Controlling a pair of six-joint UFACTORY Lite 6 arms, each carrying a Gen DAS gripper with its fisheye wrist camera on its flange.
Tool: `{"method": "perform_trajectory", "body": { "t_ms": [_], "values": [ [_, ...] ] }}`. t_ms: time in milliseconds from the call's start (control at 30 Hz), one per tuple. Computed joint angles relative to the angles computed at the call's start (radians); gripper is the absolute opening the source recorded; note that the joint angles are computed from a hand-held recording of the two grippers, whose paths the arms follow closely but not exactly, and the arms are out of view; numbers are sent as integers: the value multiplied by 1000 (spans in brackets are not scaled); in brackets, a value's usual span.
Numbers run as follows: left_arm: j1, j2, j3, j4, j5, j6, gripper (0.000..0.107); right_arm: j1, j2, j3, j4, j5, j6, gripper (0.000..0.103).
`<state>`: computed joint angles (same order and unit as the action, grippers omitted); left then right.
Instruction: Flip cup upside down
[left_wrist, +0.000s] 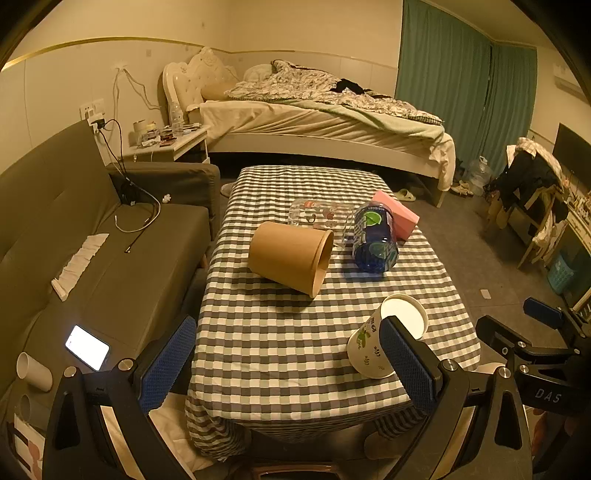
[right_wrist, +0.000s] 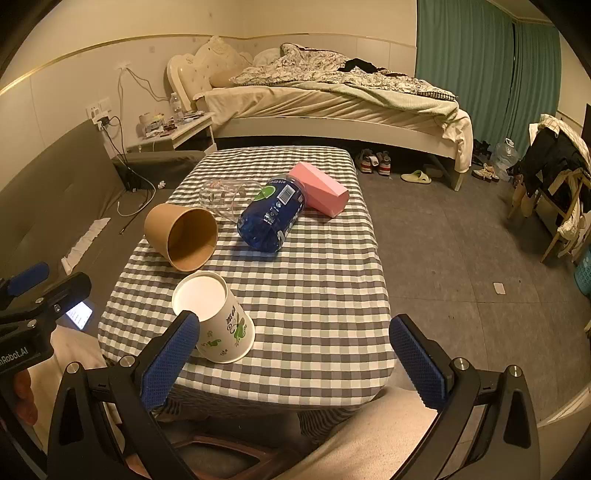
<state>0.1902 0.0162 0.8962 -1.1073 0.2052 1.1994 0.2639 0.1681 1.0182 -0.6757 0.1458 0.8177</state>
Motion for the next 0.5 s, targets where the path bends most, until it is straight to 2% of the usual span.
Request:
{"method": "perform_trajectory", "body": {
  "t_ms": [500],
  "values": [
    [7, 1, 4, 9, 4, -6, 102, 0, -1, -3, -21, -2, 22, 103]
  ]
}}
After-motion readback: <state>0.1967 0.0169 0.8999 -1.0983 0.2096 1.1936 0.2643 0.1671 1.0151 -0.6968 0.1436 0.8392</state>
